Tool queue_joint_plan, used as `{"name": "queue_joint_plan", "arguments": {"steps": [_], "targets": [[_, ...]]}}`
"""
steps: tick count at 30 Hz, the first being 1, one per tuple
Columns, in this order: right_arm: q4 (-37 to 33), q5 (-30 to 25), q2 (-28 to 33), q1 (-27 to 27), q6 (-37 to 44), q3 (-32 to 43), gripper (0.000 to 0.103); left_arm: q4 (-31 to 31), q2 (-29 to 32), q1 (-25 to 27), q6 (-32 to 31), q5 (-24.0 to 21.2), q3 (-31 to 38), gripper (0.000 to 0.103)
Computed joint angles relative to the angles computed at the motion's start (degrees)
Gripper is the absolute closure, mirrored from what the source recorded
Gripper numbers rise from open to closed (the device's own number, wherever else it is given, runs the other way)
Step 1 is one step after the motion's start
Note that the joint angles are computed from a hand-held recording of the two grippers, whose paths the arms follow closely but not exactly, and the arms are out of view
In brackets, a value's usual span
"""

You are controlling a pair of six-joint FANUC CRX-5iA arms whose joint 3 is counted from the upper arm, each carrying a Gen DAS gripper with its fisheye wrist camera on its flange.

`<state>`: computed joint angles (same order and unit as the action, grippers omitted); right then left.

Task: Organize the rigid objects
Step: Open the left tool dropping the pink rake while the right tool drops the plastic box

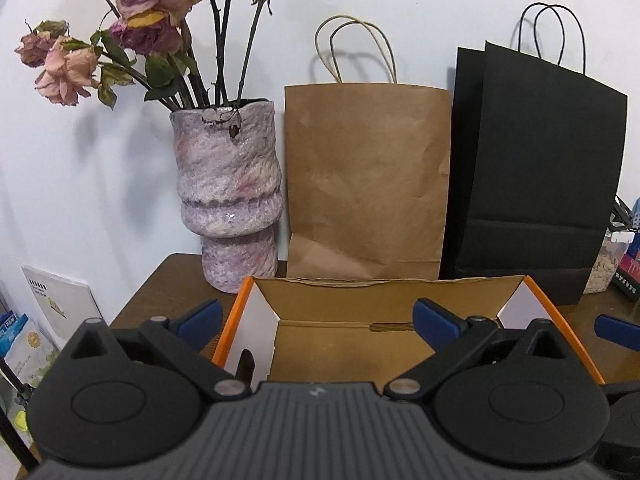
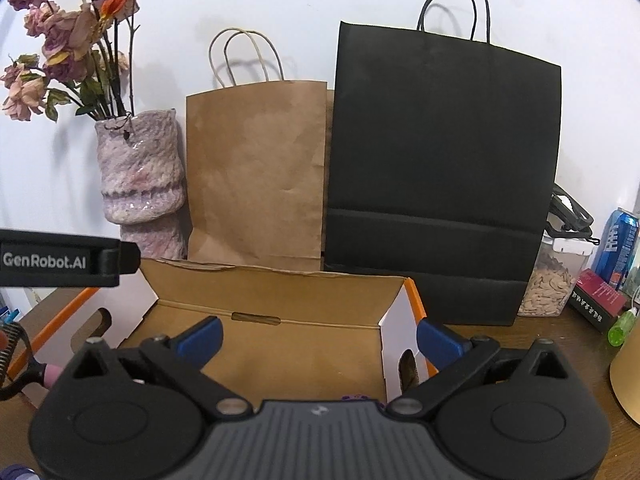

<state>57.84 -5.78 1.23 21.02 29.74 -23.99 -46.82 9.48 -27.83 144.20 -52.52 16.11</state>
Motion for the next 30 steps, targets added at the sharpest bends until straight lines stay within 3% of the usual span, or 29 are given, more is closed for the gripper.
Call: {"name": "queue_joint_plan", "arguments": {"steps": [10, 30], "targets": [[-15.06, -4.80, -1.94, 3.36, 13.95, 1.80, 0.000, -2.86, -2.09, -2.46, 1.80, -2.97, -1.32, 0.000], [-16.70, -5.33, -11.61, 4.26, 15.02, -5.94, 0.000, -5.61, -7.96, -7.84, 5.81, -7.39, -6.26, 0.000]]}}
